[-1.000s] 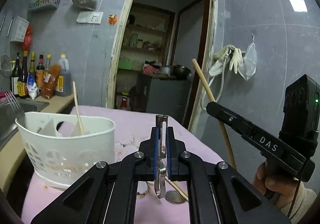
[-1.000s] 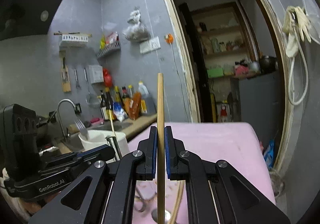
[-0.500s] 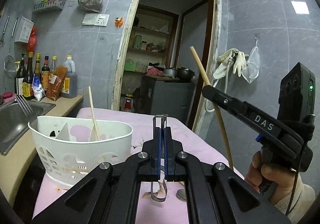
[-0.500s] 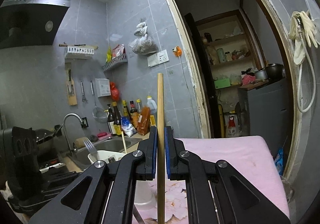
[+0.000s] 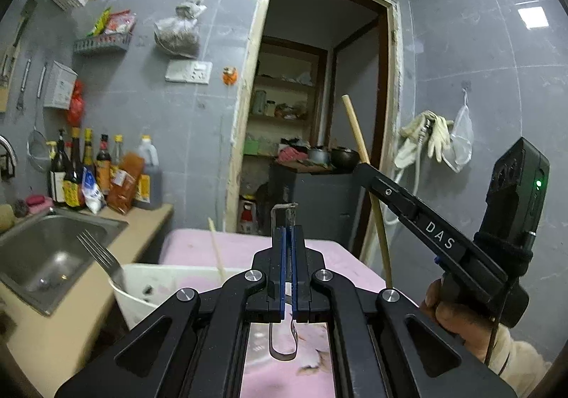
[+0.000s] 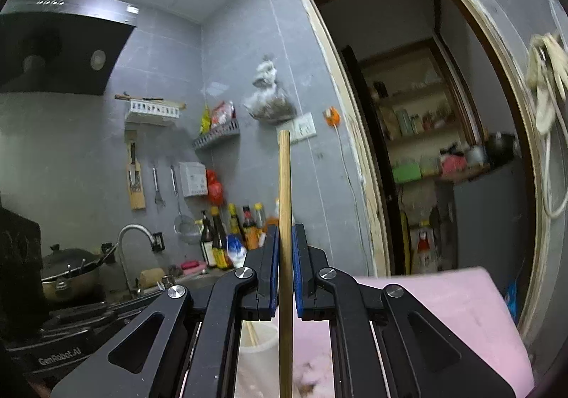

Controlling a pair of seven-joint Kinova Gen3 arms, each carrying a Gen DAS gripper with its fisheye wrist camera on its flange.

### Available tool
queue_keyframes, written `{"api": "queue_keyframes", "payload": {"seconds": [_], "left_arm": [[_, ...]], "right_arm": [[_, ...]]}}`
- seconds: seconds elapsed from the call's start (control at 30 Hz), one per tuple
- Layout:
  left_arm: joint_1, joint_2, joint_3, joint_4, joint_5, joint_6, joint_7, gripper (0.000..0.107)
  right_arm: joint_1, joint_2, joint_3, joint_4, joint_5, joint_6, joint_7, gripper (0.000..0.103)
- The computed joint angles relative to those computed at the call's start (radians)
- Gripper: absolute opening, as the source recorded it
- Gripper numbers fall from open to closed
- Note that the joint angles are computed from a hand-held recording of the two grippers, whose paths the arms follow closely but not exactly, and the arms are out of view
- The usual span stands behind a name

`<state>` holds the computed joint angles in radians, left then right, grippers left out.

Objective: Organize utensils
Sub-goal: 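Carry the peeler with left tool while right tool carries the chopstick to the caddy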

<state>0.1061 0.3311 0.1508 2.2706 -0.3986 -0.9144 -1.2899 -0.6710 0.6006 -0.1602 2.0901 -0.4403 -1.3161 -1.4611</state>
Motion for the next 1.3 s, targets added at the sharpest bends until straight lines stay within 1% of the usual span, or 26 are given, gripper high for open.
{"api": "queue_keyframes", "payload": {"seconds": [0.1,0.2,0.33,0.47,0.63,0.73,0.8,1.0,1.17,1.3], "left_arm": [[-0.029,-0.023,-0.009,-0.012,-0.022,0.004,0.024,0.0],[-0.06,-0.043,-0.021,-0.031,-0.046,0.01,0.054,0.0],[-0.081,-0.053,-0.041,-0.062,-0.028,0.024,0.064,0.0],[-0.101,-0.036,-0.056,-0.09,0.001,0.034,0.073,0.0],[-0.088,0.009,-0.072,-0.113,0.108,0.029,0.014,0.0],[-0.081,0.042,-0.072,-0.132,0.144,0.039,-0.011,0.0],[-0.082,0.064,-0.069,-0.14,0.151,0.037,-0.015,0.0],[-0.089,0.103,-0.057,-0.156,0.152,0.049,-0.004,0.0],[-0.086,0.119,-0.054,-0.159,0.153,0.05,-0.006,0.001],[-0.082,0.127,-0.052,-0.163,0.152,0.06,-0.008,0.001]], "right_arm": [[-0.006,0.021,0.001,-0.046,0.017,-0.024,0.001,0.005],[0.007,0.042,-0.003,-0.109,0.06,-0.026,-0.024,0.005],[0.019,0.073,-0.001,-0.188,0.102,-0.023,-0.038,0.005],[0.029,0.112,0.0,-0.249,0.12,-0.037,-0.045,0.005],[0.026,0.16,-0.006,-0.307,0.062,-0.05,-0.034,0.005],[0.019,0.179,-0.008,-0.335,0.009,-0.036,-0.017,0.005],[0.014,0.189,-0.007,-0.348,-0.019,-0.028,-0.007,0.005],[0.017,0.194,-0.003,-0.366,-0.046,0.008,-0.014,0.005],[0.005,0.2,0.004,-0.393,-0.088,0.033,0.022,0.005],[-0.003,0.203,0.004,-0.418,-0.127,0.085,0.06,0.005]]}}
